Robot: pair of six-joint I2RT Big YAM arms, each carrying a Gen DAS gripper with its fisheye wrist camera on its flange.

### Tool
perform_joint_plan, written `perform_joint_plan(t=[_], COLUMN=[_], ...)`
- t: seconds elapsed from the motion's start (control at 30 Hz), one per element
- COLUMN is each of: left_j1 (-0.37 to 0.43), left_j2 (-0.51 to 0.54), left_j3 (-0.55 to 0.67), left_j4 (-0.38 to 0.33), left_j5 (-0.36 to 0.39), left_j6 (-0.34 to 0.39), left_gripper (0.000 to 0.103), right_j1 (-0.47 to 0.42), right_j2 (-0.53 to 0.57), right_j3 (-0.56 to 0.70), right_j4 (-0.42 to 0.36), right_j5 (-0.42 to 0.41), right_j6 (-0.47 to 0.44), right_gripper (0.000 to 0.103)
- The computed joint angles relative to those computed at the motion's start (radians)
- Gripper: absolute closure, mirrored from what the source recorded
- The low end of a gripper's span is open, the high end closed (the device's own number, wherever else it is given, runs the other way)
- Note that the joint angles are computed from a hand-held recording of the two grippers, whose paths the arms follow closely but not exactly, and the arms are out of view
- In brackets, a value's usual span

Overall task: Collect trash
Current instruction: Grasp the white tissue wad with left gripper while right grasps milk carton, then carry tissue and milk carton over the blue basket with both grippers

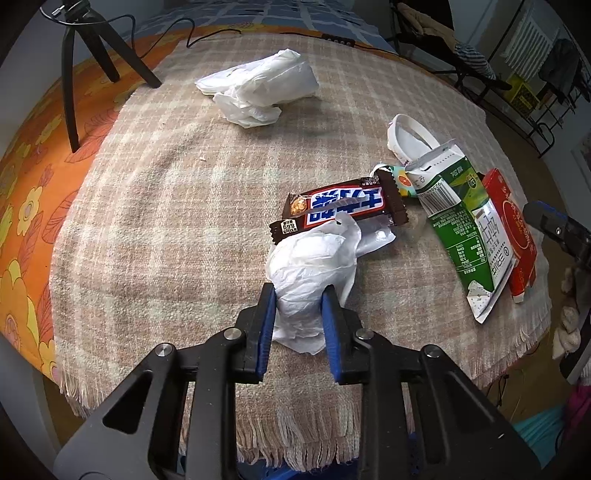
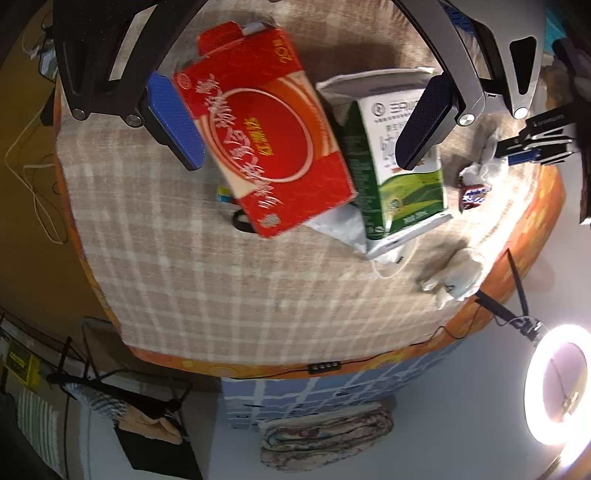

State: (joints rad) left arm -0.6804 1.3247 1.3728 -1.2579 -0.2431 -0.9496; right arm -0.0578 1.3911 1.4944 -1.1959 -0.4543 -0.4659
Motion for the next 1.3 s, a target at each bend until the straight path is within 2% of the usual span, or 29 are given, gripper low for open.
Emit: perform_joint_plan(t=[0.2, 0.67, 0.73, 0.77, 0.8, 1.07, 1.3], left_j1=[0.011, -0.035, -0.046, -0.050, -0.055, -0.095, -0.196], left_j2=[-0.023, -0.091, -0.102, -0.105, -0.107, -0.123, -0.124], left_j3=[-0.008, -0.012, -0.013, -0.012, -0.011, 0.007, 0.022], left_j4=[-0.007, -0.024, -0.034, -0.039, -0.040, -0.064, -0.089], left_j5=[0.000, -0.053, -0.062, -0.066, -0.069, -0.106, -0.153], left_j6=[-0.015, -0.053, -0.063, -0.067, -0.072, -0.088, -0.110], left_gripper=[0.082, 0.083, 0.083, 0.083, 0.083, 0.083, 0.083], right_j1=[0.051, 0.199, 0.206, 0.207, 0.204, 0.173, 0.135], right_j2=[-0.023, -0.057, -0.063, -0.063, -0.060, -0.088, -0.157], right_j3=[-0.032, -0.133, -0.140, -0.139, -0.135, -0.135, -0.135], right_j4=[-0.033, 0.082, 0.093, 0.086, 0.074, 0.060, 0.026], right_j5=[-0.048, 0.132, 0.144, 0.146, 0.142, 0.072, 0.004], right_j6=[-0.062, -0.084, -0.085, -0.086, -0.087, -0.058, -0.074], right_gripper=[0.001, 0.001, 0.008, 0.018, 0.029, 0.029, 0.029])
